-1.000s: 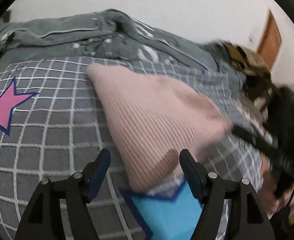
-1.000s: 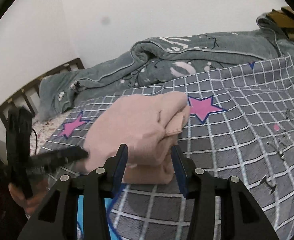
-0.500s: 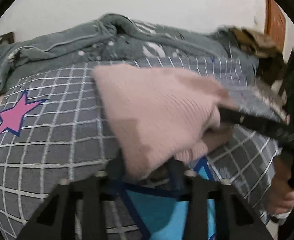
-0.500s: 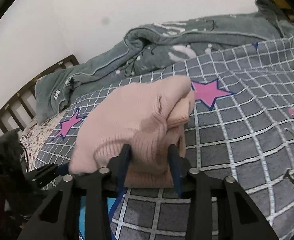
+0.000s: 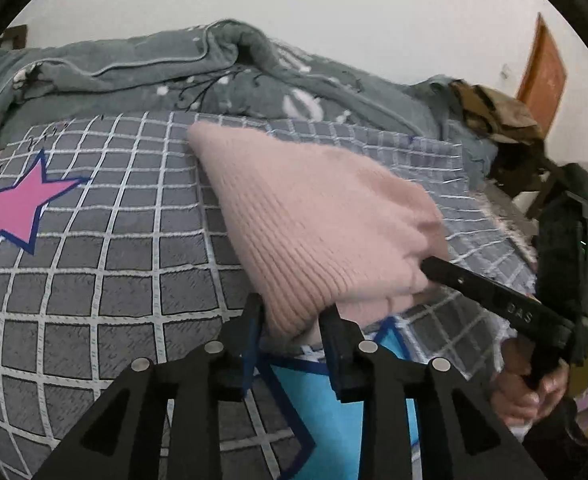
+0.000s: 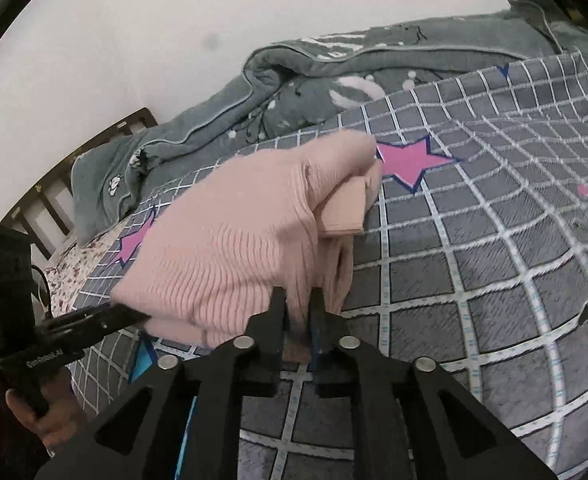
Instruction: Fold small clothes
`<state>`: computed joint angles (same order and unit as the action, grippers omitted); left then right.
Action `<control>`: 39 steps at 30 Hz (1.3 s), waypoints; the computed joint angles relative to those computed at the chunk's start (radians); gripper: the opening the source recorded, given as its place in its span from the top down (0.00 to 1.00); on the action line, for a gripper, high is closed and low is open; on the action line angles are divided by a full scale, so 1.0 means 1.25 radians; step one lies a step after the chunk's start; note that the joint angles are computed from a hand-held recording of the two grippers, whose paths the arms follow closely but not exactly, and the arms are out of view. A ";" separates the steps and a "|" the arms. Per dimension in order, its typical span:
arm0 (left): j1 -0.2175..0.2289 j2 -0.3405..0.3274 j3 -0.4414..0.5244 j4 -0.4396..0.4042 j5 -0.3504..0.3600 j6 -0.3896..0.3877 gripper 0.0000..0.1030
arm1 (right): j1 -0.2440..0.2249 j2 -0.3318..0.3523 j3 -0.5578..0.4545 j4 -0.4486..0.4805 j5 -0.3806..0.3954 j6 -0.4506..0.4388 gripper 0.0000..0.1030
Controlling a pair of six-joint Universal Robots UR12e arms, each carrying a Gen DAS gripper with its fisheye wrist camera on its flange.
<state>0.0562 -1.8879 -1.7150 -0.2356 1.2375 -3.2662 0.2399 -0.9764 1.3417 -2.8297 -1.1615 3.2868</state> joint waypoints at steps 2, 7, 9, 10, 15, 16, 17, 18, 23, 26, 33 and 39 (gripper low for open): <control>0.012 0.005 -0.013 0.039 -0.038 -0.010 0.57 | -0.002 -0.006 0.002 -0.009 0.005 -0.007 0.81; 0.028 0.001 -0.023 0.137 -0.060 -0.080 0.46 | -0.002 0.000 -0.020 -0.059 -0.005 -0.001 0.75; 0.028 -0.009 -0.011 0.132 -0.046 -0.105 0.46 | 0.000 0.016 -0.052 -0.049 -0.012 0.011 0.75; 0.027 -0.013 -0.003 0.122 -0.040 -0.109 0.46 | 0.002 0.024 -0.066 -0.041 -0.017 0.014 0.75; 0.019 -0.040 0.039 0.078 -0.014 -0.116 0.46 | 0.020 0.076 -0.166 0.066 -0.113 0.050 0.64; 0.019 -0.043 0.044 0.075 -0.010 -0.115 0.46 | 0.021 0.086 -0.187 0.103 -0.110 0.057 0.65; 0.018 -0.046 0.049 0.073 -0.010 -0.117 0.46 | 0.019 0.093 -0.199 0.124 -0.084 0.061 0.77; 0.020 -0.048 0.052 0.071 -0.013 -0.121 0.46 | 0.019 0.096 -0.203 0.124 -0.063 0.054 0.85; 0.027 -0.055 0.055 0.105 -0.044 -0.153 0.46 | -0.018 0.083 -0.142 -0.079 0.099 0.115 0.87; 0.024 -0.060 0.063 0.097 -0.044 -0.147 0.46 | -0.008 0.084 -0.165 0.072 0.009 0.070 0.85; 0.025 -0.067 0.075 0.082 -0.041 -0.160 0.46 | 0.006 0.084 -0.179 0.080 -0.085 0.032 0.57; 0.032 -0.069 0.076 0.091 -0.052 -0.185 0.46 | 0.005 0.108 -0.231 0.190 -0.033 0.081 0.66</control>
